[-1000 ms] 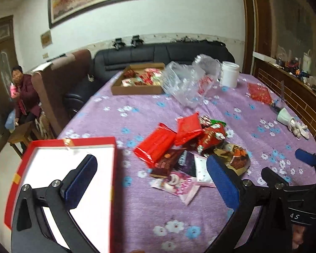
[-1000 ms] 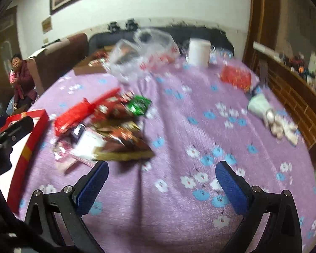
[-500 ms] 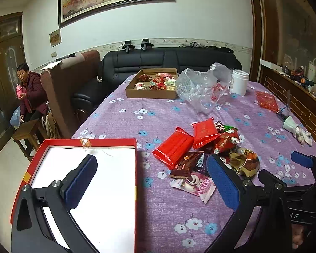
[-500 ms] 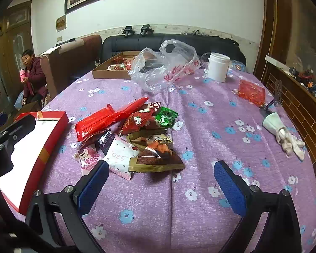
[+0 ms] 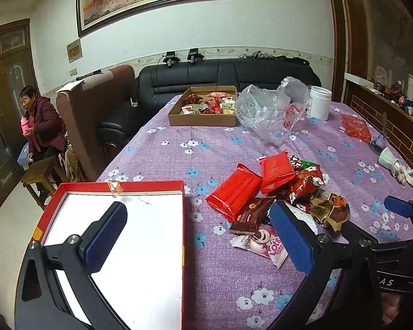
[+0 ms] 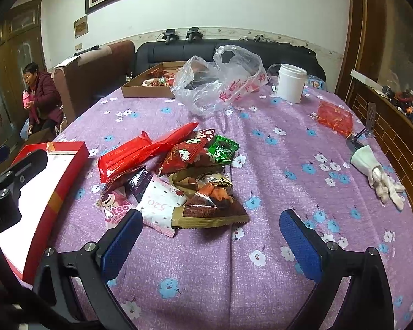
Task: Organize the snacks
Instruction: 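Pull both tools back, then move them toward the snack pile, then grasp the pink Lotso candy packet with the left tool while the right grasps the gold-brown bag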
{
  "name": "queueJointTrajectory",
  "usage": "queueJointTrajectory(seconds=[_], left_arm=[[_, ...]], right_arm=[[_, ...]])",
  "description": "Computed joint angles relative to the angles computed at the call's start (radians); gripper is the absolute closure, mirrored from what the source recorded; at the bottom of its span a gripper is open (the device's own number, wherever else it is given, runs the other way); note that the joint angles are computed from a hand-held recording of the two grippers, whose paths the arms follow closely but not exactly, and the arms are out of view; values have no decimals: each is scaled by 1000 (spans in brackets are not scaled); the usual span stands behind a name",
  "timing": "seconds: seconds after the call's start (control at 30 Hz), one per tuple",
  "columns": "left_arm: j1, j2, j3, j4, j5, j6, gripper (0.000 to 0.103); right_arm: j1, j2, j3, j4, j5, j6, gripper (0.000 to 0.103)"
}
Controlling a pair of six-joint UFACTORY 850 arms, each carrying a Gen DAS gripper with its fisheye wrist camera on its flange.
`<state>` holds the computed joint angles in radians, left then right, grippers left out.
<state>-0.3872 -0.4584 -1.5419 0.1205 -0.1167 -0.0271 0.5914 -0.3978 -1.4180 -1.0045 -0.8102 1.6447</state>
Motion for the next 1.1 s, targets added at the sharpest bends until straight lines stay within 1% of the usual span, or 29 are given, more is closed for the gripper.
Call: queueJointTrajectory(seconds=[0.13,0.57,0.63,0.7,0.77,0.83,0.9,0.97,1.03,1.1], left_arm=[[-1,-5,-6,20,-5,-22,0],[-6,-34,-35,7,-42,-14,0],[-5,-48,-52,-42,-67,36,0],[1,-70,-83,-92,-109,83,0],[10,-91,-112,-89,-146,79,0],[20,-106,-133,-60,-166,47,0],[27,-117,-151,-10,-179,-2,0],[34,-133,-175,77,-199,-89,0],[38,-143,-192,97,-223,-108,0],[38,-151,-203,81,-247,-89,0]], right_arm=[[-5,0,3,4,9,0,3],[-19,-4,7,15,23,-3,3],[-21,-6,7,16,25,-7,3],[-25,-7,7,21,24,-15,3],[-33,-8,10,29,23,-25,3],[-45,-8,16,41,24,-40,3],[-66,-7,23,63,44,-65,3],[-86,-8,26,81,73,-85,3],[-103,-8,28,89,111,-95,3],[-124,-22,9,140,160,-158,5]])
